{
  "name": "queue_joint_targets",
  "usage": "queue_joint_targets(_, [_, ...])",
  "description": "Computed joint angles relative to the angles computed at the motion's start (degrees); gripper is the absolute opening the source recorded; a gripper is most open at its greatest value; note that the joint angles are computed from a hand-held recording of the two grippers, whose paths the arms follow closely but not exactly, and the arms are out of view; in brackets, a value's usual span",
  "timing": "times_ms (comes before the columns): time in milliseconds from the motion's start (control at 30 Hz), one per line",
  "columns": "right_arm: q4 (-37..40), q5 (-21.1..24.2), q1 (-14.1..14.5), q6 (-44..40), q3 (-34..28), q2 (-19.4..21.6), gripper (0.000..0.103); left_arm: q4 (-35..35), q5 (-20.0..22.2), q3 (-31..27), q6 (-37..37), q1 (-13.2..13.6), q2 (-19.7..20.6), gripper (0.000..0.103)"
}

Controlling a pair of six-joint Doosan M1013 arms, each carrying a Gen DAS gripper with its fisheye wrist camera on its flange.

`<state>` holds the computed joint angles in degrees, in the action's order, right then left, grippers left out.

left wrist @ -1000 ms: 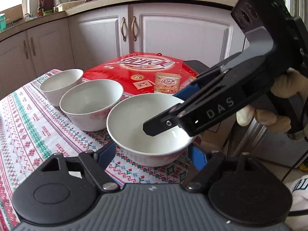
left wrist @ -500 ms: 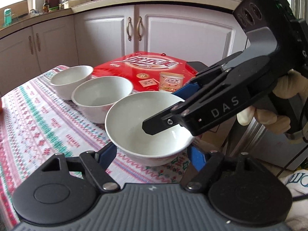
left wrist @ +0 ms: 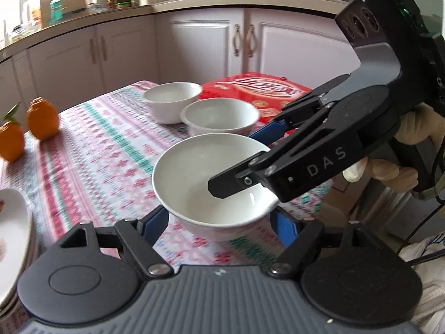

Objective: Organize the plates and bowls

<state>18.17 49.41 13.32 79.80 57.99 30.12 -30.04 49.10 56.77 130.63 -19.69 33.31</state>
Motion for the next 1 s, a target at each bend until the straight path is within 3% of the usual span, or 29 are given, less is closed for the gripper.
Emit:
queue_joint_targets(500, [2.8,5.1,1.1,-3.9,-9.4,6.2,0.072,4.9,-0.8,-1.3,-5.8,1.3,1.0,0.080])
queue_joint_targets(1000, [2.3,6.2,1.1,-2.6,-11.3,7.6,0.072,4.3,0.2,-2.5,-5.8,1.7,2.0,0.080])
